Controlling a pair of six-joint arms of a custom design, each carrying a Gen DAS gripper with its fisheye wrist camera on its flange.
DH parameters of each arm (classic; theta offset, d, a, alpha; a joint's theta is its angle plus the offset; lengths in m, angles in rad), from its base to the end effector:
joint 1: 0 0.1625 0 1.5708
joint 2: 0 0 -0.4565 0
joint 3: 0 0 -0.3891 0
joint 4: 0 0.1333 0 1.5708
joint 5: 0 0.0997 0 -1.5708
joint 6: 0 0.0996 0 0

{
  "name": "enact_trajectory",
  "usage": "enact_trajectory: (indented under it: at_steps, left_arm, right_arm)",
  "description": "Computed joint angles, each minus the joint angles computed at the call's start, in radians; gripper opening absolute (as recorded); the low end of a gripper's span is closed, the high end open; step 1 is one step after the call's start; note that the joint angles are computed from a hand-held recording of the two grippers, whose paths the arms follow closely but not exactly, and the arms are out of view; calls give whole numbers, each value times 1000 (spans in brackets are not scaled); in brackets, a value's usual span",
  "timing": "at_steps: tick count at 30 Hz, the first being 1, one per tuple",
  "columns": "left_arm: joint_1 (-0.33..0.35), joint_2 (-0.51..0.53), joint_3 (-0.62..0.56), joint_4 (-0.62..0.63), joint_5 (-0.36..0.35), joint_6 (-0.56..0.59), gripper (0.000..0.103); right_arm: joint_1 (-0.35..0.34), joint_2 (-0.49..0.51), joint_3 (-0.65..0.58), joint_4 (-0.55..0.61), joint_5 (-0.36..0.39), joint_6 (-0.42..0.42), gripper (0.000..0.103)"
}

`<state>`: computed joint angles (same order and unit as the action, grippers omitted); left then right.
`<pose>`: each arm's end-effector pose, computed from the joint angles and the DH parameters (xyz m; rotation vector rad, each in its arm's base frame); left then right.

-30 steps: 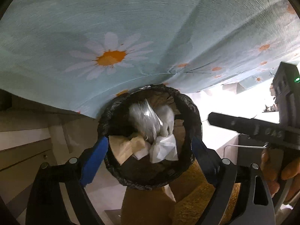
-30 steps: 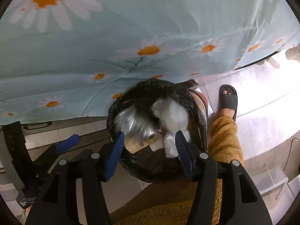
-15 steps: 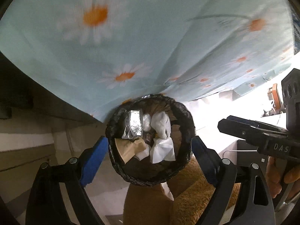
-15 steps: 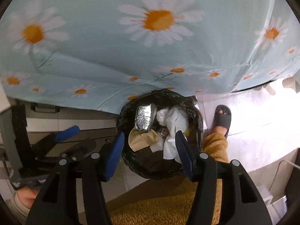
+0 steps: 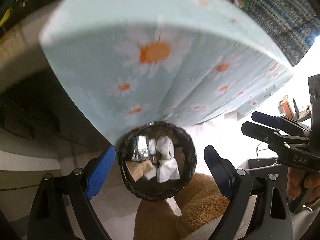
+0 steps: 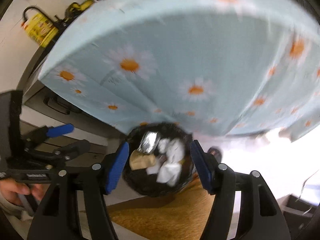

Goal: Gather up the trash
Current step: 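Raise both tools back up toward the counter, then grasp the red-white paper ball with the left gripper while the right gripper grasps the clear plastic bag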

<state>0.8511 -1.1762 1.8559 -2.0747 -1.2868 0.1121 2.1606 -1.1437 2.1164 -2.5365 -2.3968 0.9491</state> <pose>-0.2476 -0.5271 0.2278 1.1704 2.5621 0.1164 0.3321 -0.3883 0.1882 -0.4328 -2.4042 0.7386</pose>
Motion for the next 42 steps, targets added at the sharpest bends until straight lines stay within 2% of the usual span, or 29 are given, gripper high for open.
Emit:
enact_trajectory:
  at_steps: [6,7,8,10,16,21,28,32,39,42]
  left_arm:
    - [-26,-29,-51,16,-33,24,88]
    - [-32,-31,-60,23,-35,30,88]
    - [-40,-32,-72,31,-35,32,88]
    - [-54,-35,-92,29,-49,36,88]
    - [-87,-21,-142,-1,-57,34,88]
    - [-105,6,-186,-38,-42,23,88]
    - [-117,85,-278,-73,8,-26,88]
    - [-122,129,-325,-70,49,-57,88]
    - [-125,226,-443,-5,121,-101,88]
    - [-124,274,-500,20,151,-119,88]
  right_arm:
    - [52,-2,-85,103,-85,-22,64]
    - [62,-2,-104,131,-99,-22,66]
    - [69,0,-128,171,-113,-11,73]
    - [78,-1,-165,210,-122,-9,75]
    - [88,6,-240,206,-165,-104,75]
    - [69,3,-283,141,-187,-245,78]
    - [-1,-14,-331,22,-123,-486,79]
    - [-51,-29,-346,-43,-75,-613,86]
    - [-147,-40,-377,-94,16,-786,86]
    - [-187,-46,-387,-102,57,-830,86]
